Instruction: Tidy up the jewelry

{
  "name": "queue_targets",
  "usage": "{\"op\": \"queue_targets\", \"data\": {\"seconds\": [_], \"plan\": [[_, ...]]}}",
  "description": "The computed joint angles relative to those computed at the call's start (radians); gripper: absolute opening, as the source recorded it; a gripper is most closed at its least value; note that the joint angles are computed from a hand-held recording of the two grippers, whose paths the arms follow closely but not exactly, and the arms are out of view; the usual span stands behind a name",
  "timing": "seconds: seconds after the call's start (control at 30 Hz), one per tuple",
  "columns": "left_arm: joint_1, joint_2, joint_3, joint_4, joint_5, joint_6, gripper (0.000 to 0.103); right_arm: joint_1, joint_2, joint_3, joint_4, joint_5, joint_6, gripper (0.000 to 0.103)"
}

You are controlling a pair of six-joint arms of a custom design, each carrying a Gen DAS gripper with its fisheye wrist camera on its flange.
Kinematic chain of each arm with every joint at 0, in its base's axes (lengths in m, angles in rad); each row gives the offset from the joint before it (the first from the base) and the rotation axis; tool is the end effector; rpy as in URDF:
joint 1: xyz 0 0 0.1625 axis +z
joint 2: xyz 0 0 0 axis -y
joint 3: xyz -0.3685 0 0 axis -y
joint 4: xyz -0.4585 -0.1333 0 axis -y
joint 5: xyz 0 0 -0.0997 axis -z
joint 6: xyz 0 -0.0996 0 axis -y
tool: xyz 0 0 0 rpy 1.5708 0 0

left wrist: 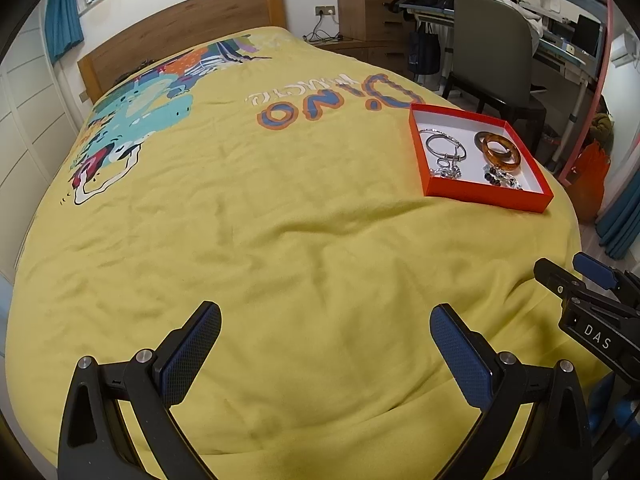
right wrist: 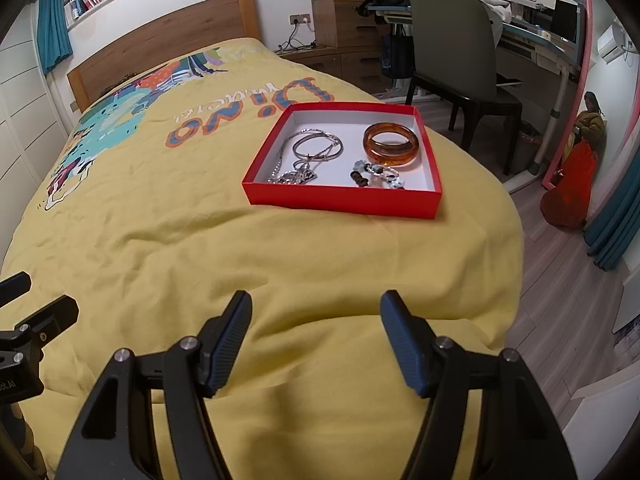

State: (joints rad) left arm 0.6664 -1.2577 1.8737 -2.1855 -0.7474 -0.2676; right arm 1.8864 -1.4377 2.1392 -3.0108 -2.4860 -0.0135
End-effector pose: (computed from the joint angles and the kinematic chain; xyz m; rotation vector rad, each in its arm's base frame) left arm -0.3341 -0.5253 0.1803 0.7496 2.2721 -0.5765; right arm 0.2111 -0.4715 0.2541 -0.0522 -2.1965 0.9857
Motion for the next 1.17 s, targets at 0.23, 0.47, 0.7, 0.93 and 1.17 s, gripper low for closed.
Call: {"op": "queue_targets", "data": {"seconds": [0.23,0.47,0.7,0.93,1.17], "plan": [[0.002,-0.002,0.003,-0.006,-0.006,0.001,0.102,-0.001,0.000,0.000,0.001,-0.002,-0.001,0.065],[0.004,-0.003,0.003,-0.005,-0.009,-0.004,0.102,-0.010,-0.013,0.009,0.011,-0.004,0.019,0.065],[0.007,-0.004,-0.002,-0.001,-0.014,-0.027,0.102,-0.008,-0.010,0.006,0.019,-0.010,0.024,0.065],[0.006,-0.002,-0.003,0.003,-0.011,-0.029,0.102,-0.008,-0.010,0.006,0.018,-0.010,0.023,0.065],[0.005,0.000,-0.002,0.002,-0.012,-0.028,0.102,-0.007,-0.009,0.005,0.019,-0.011,0.023,0.065]]}}
